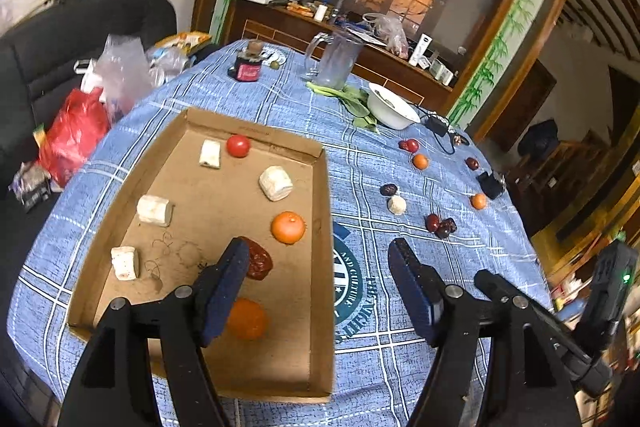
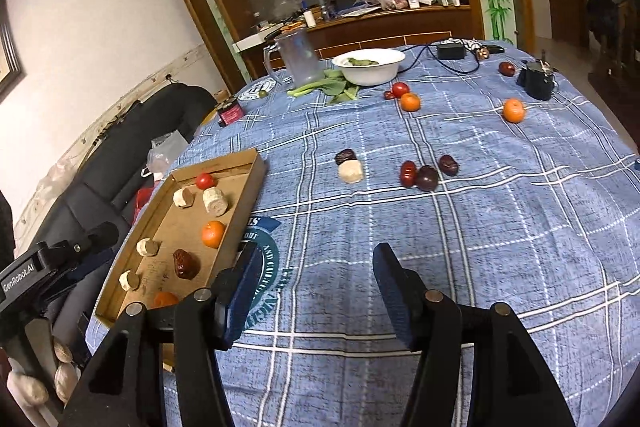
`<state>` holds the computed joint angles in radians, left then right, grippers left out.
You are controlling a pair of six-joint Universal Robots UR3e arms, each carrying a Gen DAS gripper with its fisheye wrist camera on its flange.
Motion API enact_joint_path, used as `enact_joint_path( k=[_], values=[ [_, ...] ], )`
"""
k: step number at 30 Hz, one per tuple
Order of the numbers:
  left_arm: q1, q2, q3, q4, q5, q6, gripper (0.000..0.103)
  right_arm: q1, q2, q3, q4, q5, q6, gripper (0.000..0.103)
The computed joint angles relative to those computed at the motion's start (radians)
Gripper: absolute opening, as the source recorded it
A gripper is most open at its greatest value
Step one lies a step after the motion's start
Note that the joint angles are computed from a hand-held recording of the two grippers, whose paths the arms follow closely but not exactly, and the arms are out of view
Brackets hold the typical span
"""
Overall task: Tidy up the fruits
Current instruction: 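Move both open tools back over the remaining fruits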
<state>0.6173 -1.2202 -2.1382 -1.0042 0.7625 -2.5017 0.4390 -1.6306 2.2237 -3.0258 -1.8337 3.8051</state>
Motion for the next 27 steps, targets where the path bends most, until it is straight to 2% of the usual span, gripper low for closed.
enact_joint_path(
  k=[4, 10, 12, 14, 15, 16, 17, 20, 27],
  values=[
    [-0.029, 0.051, -0.016, -0.014, 0.001, 0.0, 0.071, 0.017, -0.069, 0.048, -0.004, -0.059, 0.014, 0.062],
    [-0.025, 0.198, -0.097, 0.007, 0.022, 0.022, 0.071, 0.041, -0.086, 0.067, -0.008, -0.086, 0.028, 0.064],
    [-0.022, 0.26, -0.14, 0.073, 0.045, -0.012, 0.072, 0.049, -0.083, 0.068, -0.007, -0.08, 0.028, 0.064],
    [-0.016, 0.32, -0.189, 0.15, 0.07, -0.045, 0.082, 0.063, -0.078, 0.064, -0.011, -0.088, 0.029, 0.064],
    [-0.02, 0.358, -0.232, 0.235, 0.104, -0.08, 0.091, 0.071, -0.076, 0.064, -0.014, -0.093, 0.028, 0.064],
    [-0.024, 0.375, -0.253, 0.277, 0.124, -0.096, 0.093, 0.078, -0.071, 0.059, -0.015, -0.098, 0.024, 0.064],
    [-0.033, 0.402, -0.289, 0.347, 0.159, -0.114, 0.093, 0.091, -0.063, 0.053, -0.015, -0.111, 0.023, 0.064],
    [-0.051, 0.425, -0.331, 0.42, 0.207, -0.115, 0.093, 0.124, -0.03, 0.032, -0.023, -0.143, 0.017, 0.066],
    [-0.064, 0.381, -0.346, 0.435, 0.229, -0.105, 0.093, 0.183, 0.056, -0.038, 0.017, -0.193, 0.008, 0.067]
  ],
)
